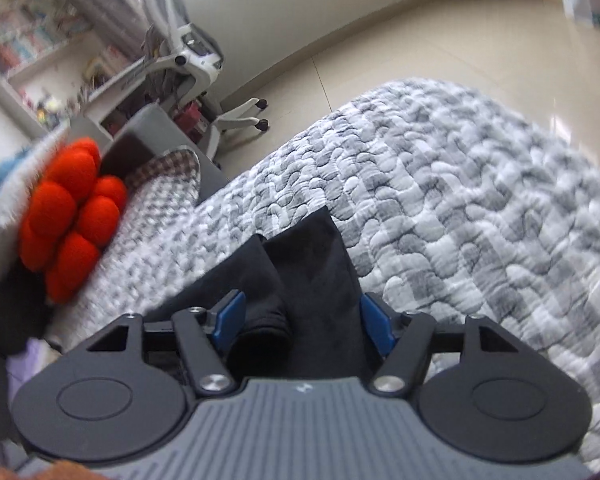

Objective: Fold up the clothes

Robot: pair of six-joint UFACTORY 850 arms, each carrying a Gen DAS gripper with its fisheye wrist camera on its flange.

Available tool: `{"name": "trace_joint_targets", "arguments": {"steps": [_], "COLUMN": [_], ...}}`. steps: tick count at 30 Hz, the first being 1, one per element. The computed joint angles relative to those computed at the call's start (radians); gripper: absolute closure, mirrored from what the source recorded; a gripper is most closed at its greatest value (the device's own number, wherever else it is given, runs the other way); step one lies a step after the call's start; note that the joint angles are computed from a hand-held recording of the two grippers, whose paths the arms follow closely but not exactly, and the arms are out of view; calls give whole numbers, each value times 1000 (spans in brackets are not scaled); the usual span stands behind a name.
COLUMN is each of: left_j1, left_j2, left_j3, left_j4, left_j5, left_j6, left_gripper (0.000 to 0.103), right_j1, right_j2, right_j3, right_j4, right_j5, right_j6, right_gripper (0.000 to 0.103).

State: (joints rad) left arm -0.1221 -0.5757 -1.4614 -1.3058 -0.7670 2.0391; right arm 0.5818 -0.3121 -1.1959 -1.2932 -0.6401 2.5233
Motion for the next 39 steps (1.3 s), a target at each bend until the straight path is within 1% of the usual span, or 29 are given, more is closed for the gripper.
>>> {"name": "trace_joint_targets", "arguments": {"steps": [1,3,5,8,10,11,12,13,14,20,22,25,30,33,39], "left_j1": [-2,-5,-2,4,8,9,11,13,16,34,39,45,52,63,81], "left_j2": [1,3,2,-7,-9,-10,-11,-13,-16,-62,-80,-104,-152,-196,-260], "left_j3": [3,10,16,-1,-8,-10,-14,-20,-28,-118,-151,-189,-252,-303,-367], "left_j4": [8,20,11,32,41,44,52,61,72,165,187,196,169,129,70], "left_j5": [1,12,11,-3,-7,-8,-12,-19,-29,-140,-184,-255,-375,-457,-544], "left_j6": [5,18,45,7,-16,-26,-42,-65,-91,-337,-414,-500,-630,-700,-813], "left_gripper": [67,67,66,66,66,66,66,65,65,61,55,49,45,43,37], "right_j1": [4,12,20,32,32,30,28,27,26,17,19,25,33,33,22], "right_j2": [-17,-52,-89,-127,-129,-126,-123,-120,-117,-113,-105,-97,-104,-121,-155], "right_j3": [-23,-70,-109,-148,-147,-145,-143,-142,-141,-156,-156,-161,-182,-205,-242], "right_j4": [51,139,201,245,243,223,204,196,188,156,128,74,-7,-49,-133], "right_j5": [-26,-84,-138,-198,-201,-180,-161,-154,-147,-123,-113,-100,-62,-22,90], "right_j6": [-93,-264,-396,-484,-475,-451,-427,-414,-400,-353,-326,-291,-265,-265,-223], "right_gripper": [36,44,48,48,52,65,75,78,85,87,87,88,88,88,87]}}
